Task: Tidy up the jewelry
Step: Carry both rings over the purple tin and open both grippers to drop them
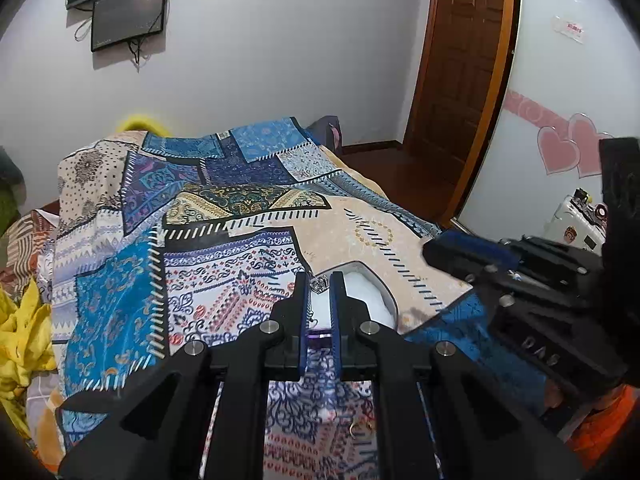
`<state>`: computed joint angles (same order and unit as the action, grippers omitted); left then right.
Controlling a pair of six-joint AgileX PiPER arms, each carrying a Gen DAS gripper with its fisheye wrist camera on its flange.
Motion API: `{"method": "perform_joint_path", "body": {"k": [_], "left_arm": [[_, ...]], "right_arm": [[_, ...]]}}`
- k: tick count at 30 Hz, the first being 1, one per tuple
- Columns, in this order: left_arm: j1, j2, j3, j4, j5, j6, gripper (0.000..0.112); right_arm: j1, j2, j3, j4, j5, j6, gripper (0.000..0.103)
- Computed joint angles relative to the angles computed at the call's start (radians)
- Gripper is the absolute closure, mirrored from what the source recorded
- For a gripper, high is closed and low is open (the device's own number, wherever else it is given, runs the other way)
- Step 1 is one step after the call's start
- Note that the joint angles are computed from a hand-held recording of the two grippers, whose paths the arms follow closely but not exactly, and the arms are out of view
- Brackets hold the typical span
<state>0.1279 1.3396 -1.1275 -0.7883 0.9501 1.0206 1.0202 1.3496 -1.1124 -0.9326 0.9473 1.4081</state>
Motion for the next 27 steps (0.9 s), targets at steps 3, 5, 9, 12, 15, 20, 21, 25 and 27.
{"method": "perform_joint_path", "body": {"k": [3, 5, 9, 12, 15, 20, 21, 25, 27], "left_arm": [[-0.025, 0.043, -0.03, 0.01, -0.005, -0.017, 0.104], [-0.042, 0.071, -0.049, 0.022, -0.007, -0.029, 0.104], [-0.066, 0.138, -0.097, 0.037, 0.023, -0.042, 0.104], [-0.08, 0.182, -0.123, 0.045, 0.042, -0.053, 0.104], [-0.099, 0.209, -0.134, 0.063, 0.036, -0.056, 0.104], [-0.116, 0.253, -0.155, 0.091, 0.043, -0.073, 0.104], [-0.118, 0.256, -0.156, 0.097, 0.039, -0.077, 0.104], [-0.123, 0.265, -0.154, 0.108, 0.034, -0.071, 0.104], [-0.122, 0.271, -0.159, 0.113, 0.04, -0.071, 0.104]], "right_arm": [[-0.059, 0.017, 0.006, 0.045, -0.065, -0.051, 0.087], [-0.101, 0.029, 0.005, 0.089, -0.114, -0.099, 0.087], [-0.174, 0.048, 0.012, 0.179, -0.193, -0.197, 0.087], [-0.23, 0.058, 0.016, 0.279, -0.25, -0.302, 0.087], [-0.267, 0.063, 0.017, 0.374, -0.282, -0.402, 0.087], [-0.29, 0.084, 0.003, 0.456, -0.291, -0.508, 0.087], [-0.293, 0.088, 0.0, 0.467, -0.29, -0.521, 0.087], [-0.312, 0.106, -0.012, 0.518, -0.293, -0.577, 0.087], [-0.315, 0.11, -0.015, 0.53, -0.292, -0.59, 0.087]]}}
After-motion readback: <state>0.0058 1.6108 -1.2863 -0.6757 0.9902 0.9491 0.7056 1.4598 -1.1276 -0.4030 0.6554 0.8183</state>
